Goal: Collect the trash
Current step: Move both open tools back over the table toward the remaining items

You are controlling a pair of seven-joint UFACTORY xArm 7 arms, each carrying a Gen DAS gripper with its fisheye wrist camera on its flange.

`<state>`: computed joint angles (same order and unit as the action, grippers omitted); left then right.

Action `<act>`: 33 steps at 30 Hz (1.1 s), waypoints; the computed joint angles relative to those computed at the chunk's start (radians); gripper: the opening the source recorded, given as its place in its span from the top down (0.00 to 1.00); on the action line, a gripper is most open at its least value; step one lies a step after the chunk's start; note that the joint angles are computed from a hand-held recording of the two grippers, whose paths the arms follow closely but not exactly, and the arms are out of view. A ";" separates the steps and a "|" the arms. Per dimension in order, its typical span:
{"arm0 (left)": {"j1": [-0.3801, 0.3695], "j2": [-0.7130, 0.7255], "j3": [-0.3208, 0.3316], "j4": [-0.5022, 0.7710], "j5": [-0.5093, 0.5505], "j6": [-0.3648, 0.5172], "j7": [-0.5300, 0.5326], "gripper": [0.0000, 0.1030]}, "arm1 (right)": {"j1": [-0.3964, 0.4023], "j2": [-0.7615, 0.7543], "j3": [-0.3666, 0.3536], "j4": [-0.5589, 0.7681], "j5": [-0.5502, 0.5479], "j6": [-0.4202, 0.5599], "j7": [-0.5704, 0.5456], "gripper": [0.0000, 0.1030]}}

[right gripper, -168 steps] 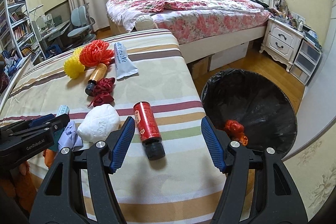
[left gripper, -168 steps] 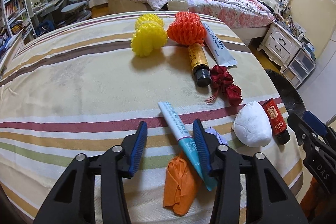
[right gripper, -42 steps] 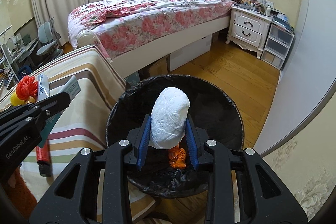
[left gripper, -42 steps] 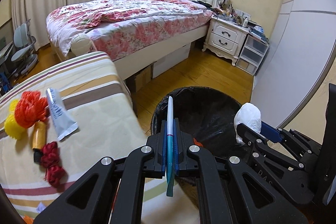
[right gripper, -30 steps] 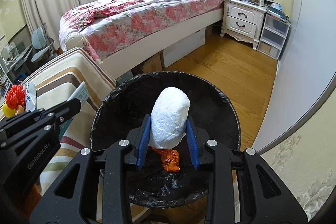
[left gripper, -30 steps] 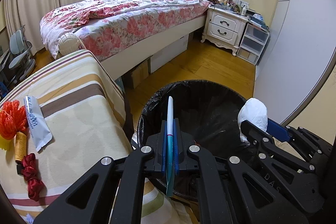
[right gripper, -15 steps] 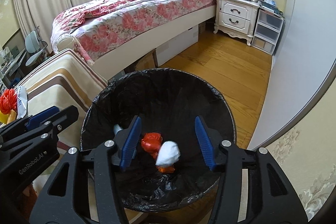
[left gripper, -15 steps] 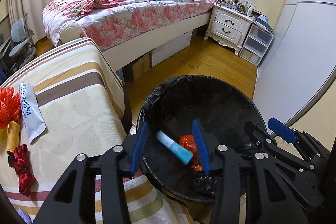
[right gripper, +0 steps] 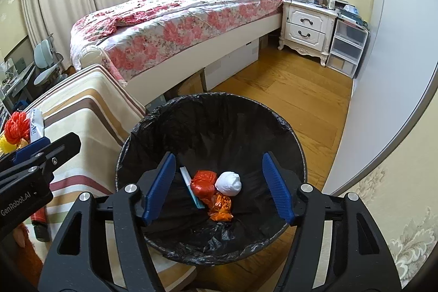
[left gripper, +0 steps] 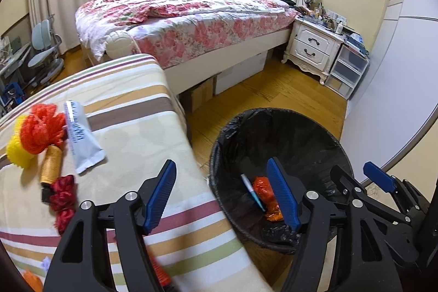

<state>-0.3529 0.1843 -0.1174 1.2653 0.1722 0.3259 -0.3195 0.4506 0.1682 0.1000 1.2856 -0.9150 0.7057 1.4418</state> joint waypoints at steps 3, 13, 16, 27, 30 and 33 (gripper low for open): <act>0.005 -0.040 0.013 -0.038 0.024 -0.011 -0.018 0.33 | 0.013 -0.001 0.008 0.011 -0.006 0.012 0.001 0.35; 0.093 -0.208 0.022 -0.195 0.098 -0.034 -0.088 0.29 | 0.083 0.033 0.031 0.089 -0.020 0.041 -0.016 0.31; 0.136 -0.260 0.021 -0.245 0.106 -0.033 -0.100 0.29 | 0.111 0.047 0.035 0.114 -0.023 0.047 -0.023 0.31; 0.278 -0.475 0.017 -0.473 0.106 -0.046 -0.094 0.29 | 0.222 0.094 0.046 0.173 -0.022 0.048 -0.034 0.31; 0.303 -0.532 0.021 -0.535 0.082 -0.047 -0.071 0.29 | 0.252 0.107 0.050 0.187 -0.020 0.046 -0.048 0.31; 0.317 -0.583 0.026 -0.593 0.050 -0.043 -0.040 0.29 | 0.279 0.116 0.054 0.193 -0.016 0.039 -0.062 0.31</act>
<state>-0.0358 -0.3983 -0.0919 0.6720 0.2226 0.2830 -0.3596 0.7292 0.2841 0.1535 1.4788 -0.9309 0.7446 1.3798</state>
